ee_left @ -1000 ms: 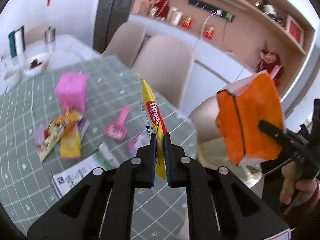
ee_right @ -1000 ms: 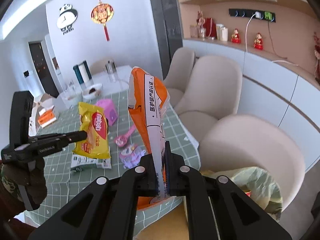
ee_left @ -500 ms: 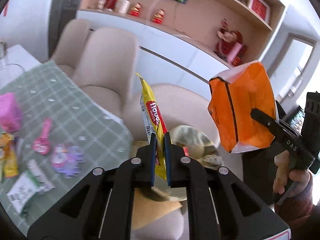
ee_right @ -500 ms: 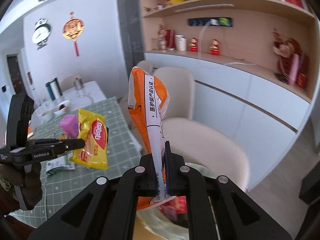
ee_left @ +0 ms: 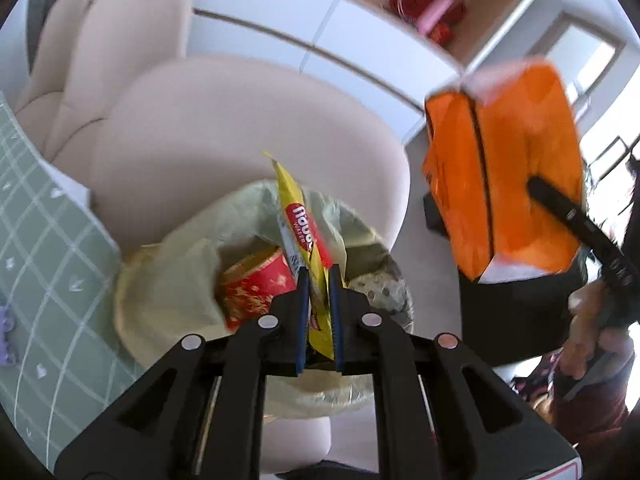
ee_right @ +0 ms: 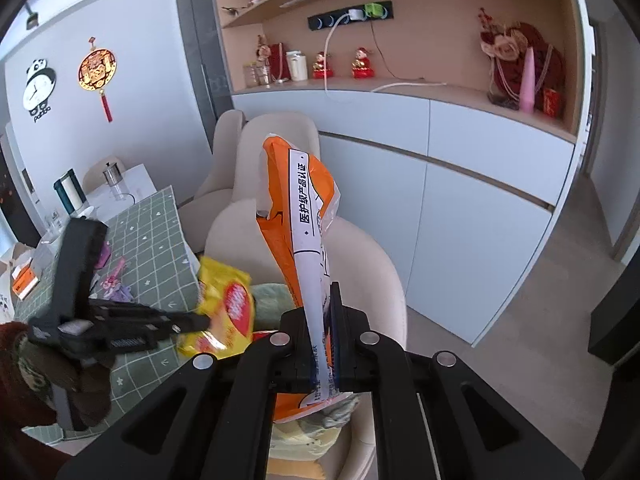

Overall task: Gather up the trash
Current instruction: 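Carry the yellow wrapper and orange bag into the trash bag and release both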

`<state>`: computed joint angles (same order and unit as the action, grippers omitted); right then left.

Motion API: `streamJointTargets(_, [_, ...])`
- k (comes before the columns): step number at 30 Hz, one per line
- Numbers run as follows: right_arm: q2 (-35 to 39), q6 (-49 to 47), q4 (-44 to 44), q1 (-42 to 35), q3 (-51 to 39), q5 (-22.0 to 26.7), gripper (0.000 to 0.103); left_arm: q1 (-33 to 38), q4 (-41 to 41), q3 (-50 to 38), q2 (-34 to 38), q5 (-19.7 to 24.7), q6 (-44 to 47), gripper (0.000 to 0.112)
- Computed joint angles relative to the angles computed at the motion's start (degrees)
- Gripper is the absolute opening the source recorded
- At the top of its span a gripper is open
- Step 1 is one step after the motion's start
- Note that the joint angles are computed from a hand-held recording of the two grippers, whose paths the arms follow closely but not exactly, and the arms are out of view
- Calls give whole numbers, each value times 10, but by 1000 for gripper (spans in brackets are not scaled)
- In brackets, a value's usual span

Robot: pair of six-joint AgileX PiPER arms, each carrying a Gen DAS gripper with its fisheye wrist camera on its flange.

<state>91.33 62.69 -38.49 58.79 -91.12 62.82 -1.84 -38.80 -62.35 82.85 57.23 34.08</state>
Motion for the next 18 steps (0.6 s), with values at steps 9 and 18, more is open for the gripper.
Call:
streamJointTargets(9, [16, -49, 141, -80, 81, -150, 7, 44, 24, 24, -38, -22, -40, 36])
streamJointTargets(18, [178, -275, 464, -144, 47, -243, 7, 161, 46, 36, -88, 19, -42, 36])
